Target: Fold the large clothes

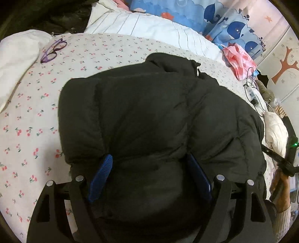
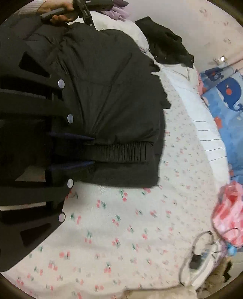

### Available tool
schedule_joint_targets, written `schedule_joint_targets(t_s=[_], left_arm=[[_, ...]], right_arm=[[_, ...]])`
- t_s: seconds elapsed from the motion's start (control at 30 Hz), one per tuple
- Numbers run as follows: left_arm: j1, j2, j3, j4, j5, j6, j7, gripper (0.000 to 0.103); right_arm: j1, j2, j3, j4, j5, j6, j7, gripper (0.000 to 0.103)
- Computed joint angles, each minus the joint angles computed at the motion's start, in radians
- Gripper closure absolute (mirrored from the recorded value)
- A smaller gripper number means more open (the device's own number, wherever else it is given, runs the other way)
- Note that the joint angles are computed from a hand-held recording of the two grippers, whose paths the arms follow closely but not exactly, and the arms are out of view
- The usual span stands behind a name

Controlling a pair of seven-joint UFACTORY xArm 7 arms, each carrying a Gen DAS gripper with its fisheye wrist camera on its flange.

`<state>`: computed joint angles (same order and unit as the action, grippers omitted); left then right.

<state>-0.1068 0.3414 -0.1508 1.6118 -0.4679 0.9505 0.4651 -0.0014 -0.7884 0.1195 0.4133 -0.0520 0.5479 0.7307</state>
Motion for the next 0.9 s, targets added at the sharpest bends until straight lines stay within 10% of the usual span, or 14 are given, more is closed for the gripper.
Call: schedule_joint_targets(t_s=[0.2,0.5,0.6,0.77,0.9], left_arm=[[-0.039,-0.190,0.017,-0.235,0.077,-0.240,0.021,0.024],[-0.118,-0.309,0.009,-0.430,0.154,-0.578,0.087,0.017],[-0.132,-0.282,0.010,-0.436,0.200,-0.583,0.073,0.017],[-0.111,-0.236,0.009,-0.402,0.154,-0.483,0.091,0.017],[-0.085,-0.243,0.001,-0.341,0.001,-0.474,0.152,0.015]], right_arm=[[-0.029,-0.170,0.126,0.000,-0.084,-0.003,0.098,0.044],[-0.161,0.242,0.276,0.293,-0.319,-0.124,0.259,0.025],[-0.276,0.429,0.380,0.324,-0.340,-0.064,0.288,0.024],[-0.133,0.441,0.217,0.257,-0.298,-0.127,0.331,0.025],[-0.156,0.362,0.242,0.296,-0.470,-0.123,0.428,0.022]])
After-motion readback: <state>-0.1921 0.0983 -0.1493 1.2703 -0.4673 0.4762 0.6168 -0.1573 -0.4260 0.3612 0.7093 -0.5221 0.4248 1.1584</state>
